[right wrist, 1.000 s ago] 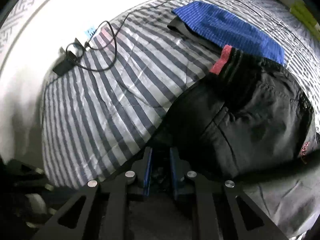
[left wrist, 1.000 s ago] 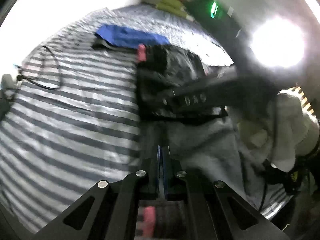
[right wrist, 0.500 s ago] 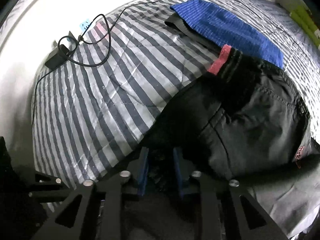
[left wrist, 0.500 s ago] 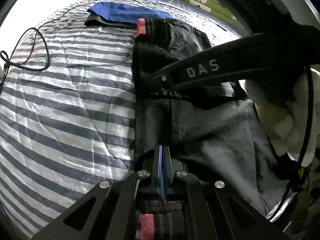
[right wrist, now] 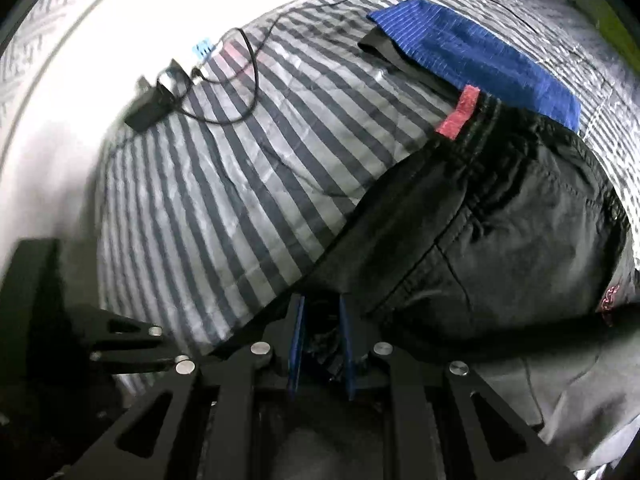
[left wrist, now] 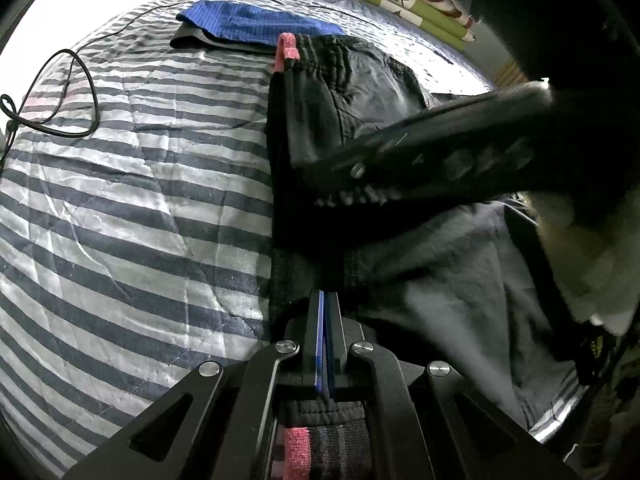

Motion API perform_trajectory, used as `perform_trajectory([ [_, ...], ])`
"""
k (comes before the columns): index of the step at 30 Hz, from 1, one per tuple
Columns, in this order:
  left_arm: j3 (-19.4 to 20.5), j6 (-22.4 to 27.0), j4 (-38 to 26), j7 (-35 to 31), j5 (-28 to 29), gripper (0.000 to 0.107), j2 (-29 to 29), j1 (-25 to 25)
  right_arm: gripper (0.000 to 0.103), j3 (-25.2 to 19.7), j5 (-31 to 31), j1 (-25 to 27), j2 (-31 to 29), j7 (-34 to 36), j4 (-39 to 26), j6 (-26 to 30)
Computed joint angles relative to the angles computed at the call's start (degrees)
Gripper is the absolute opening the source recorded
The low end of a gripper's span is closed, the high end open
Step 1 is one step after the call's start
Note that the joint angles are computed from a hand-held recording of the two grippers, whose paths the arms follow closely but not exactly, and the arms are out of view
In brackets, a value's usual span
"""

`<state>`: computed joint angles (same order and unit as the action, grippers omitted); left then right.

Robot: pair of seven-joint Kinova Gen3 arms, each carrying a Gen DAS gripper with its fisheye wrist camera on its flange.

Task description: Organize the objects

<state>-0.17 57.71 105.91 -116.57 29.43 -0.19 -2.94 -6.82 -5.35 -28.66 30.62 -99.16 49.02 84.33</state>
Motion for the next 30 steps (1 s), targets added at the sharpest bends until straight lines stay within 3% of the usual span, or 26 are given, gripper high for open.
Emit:
perform_trajectory([
  [4,0.07,-0.40,0.10,-0.32,-0.03,0.001,-0.02,0.12,0.015,1.47,7.03,-4.13,-2.15,0.45,5.60,-5.07],
  [7,-0.11,-0.21,0.45,-0.71,0.12,0.001,-0.38,0.05,0.015,1.48,6.97,-3.19,-2.77,-1.65,7.15,-7.90],
  [10,-0.09,-0.18,0.52,-0.66,0.32,0.001,-0.42,0.12,0.004,1.68,7.39,-2.69,-2.67,-2.85,7.25,-9.89],
  [18,-0.71,1.01,0.75,-2.03,1.44,0.001,-0.80,-0.48,0.004,1.04,3.68,0.42,-1.10,-4.22,4.97,-9.39],
  [30,-0.50,1.23,0.54,-1.01,0.78,0.001,-1.21,-0.25,0.005,2.04,6.90,-0.47,-3.98,-6.05,6.31,-10.41],
])
